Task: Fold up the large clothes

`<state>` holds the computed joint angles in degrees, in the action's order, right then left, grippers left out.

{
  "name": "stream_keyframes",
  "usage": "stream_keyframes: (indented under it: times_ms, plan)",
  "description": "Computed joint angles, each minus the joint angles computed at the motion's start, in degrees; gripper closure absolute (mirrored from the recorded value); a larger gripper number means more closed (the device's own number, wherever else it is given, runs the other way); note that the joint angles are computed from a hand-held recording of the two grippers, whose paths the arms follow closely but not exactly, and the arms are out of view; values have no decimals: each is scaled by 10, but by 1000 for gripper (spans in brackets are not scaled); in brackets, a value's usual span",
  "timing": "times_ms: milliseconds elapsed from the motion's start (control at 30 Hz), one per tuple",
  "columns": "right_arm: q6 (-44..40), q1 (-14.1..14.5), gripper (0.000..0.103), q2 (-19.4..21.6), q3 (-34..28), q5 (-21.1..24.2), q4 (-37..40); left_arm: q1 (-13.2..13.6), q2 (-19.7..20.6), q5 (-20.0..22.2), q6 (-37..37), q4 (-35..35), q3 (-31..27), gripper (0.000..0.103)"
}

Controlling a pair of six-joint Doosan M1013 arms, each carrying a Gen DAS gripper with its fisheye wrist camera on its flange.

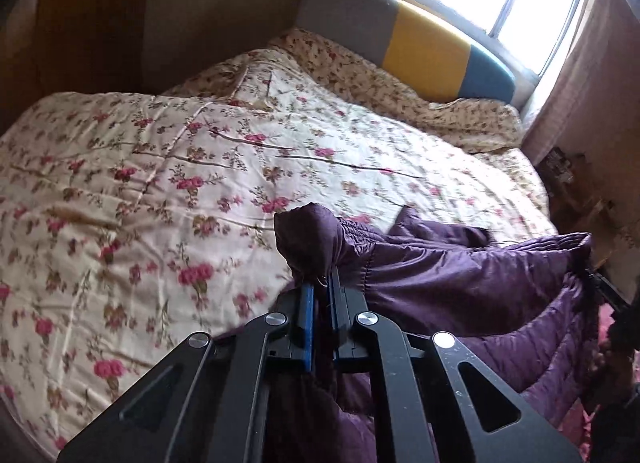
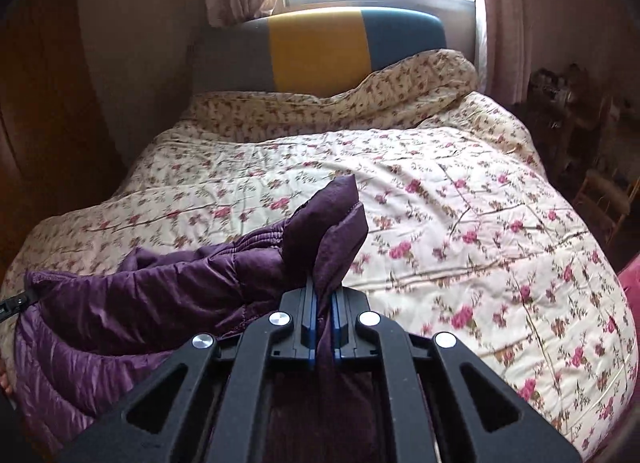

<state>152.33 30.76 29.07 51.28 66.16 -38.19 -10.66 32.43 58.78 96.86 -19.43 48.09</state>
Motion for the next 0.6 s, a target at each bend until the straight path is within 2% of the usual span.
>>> stream_keyframes:
  times_ms: [233, 333, 600]
  plan:
    - [-20, -11, 98, 43, -36, 42, 16, -20, 31, 2, -30, 91, -21, 97]
    - [-22, -17, 97, 52, -37, 47, 32, -24, 39, 5, -33, 108, -21, 97]
    - [-36, -27, 96, 69, -34, 47, 69, -25, 34, -40, -40, 109, 12, 96]
